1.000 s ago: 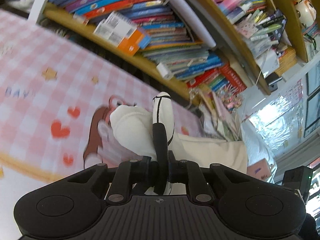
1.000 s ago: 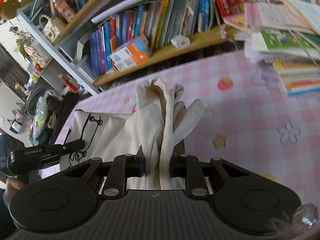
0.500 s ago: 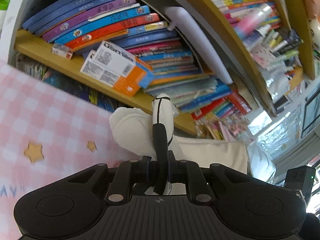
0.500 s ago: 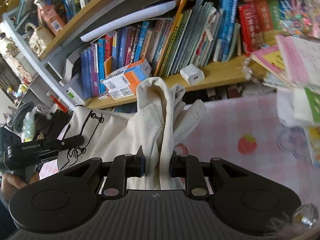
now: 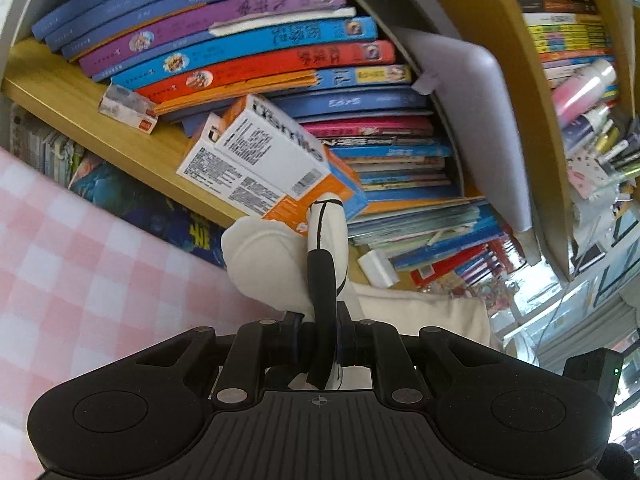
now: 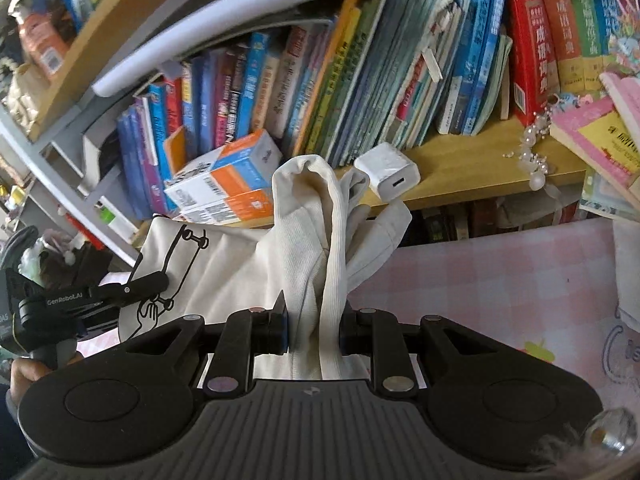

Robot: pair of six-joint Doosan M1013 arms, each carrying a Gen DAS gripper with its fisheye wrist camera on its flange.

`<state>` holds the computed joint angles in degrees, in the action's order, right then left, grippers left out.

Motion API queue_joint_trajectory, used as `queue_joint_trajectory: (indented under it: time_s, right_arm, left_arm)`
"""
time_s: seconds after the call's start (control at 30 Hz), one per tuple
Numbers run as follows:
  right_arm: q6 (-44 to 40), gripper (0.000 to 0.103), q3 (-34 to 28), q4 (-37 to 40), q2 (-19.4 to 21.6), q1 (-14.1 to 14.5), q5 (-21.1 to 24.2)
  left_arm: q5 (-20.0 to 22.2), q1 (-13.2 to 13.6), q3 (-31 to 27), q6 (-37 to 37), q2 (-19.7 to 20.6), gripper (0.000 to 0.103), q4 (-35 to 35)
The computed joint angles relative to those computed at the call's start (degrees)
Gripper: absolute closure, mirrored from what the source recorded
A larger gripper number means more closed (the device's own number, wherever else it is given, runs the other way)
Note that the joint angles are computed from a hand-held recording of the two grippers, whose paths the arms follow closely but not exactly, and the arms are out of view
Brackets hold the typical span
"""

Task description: Fold clothes

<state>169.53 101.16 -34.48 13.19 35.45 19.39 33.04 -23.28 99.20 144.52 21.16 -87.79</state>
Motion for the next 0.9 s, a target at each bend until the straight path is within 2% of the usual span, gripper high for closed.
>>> queue_joint_trajectory:
  time_s: [0.23,0.43,0.5,0.57,0.73,0.8,0.9]
  right_arm:
    - [-4.68,0.083,0.51,6.80,1.67,-1.67,-1.81]
    - [3.20,0.074,1.90,5.35,1.98,-2.66,-1.65]
    - [6.01,0.071,2.74,4.21,1.58,-2.95,-2.13]
    - [8.42,0.069,3.33,2.80,1.17,-3.07,-2.13]
    - [9.82,0.064,3.46,-1.56,-0.82,-1.16,2.29]
    - [11.50,0.060,4.04,-5.10,-2.07,0.23,3.70]
    - [14.49,0.057,4.93,-10.14,-3.86,2.69,6.25]
  left_arm:
    - [0.58,0.35,-0.61,-2.80,1.85,0.089,1.75]
    - [-1.11,0.42,-0.05,-7.80,2.18,0.088,2.87]
    - [-2.70,0.02,-0.49,-11.28,1.94,0.083,7.76]
    - [-4.22,-0.47,-0.96,-16.08,1.45,0.083,13.99]
    - [-10.18,-2.31,0.42,-22.67,-2.51,0.075,27.51]
    - [-11.47,-2.91,1.84,-21.39,-4.48,0.073,28.83]
    - [-13.82,-4.39,4.66,-20.11,-7.78,0.062,29.44]
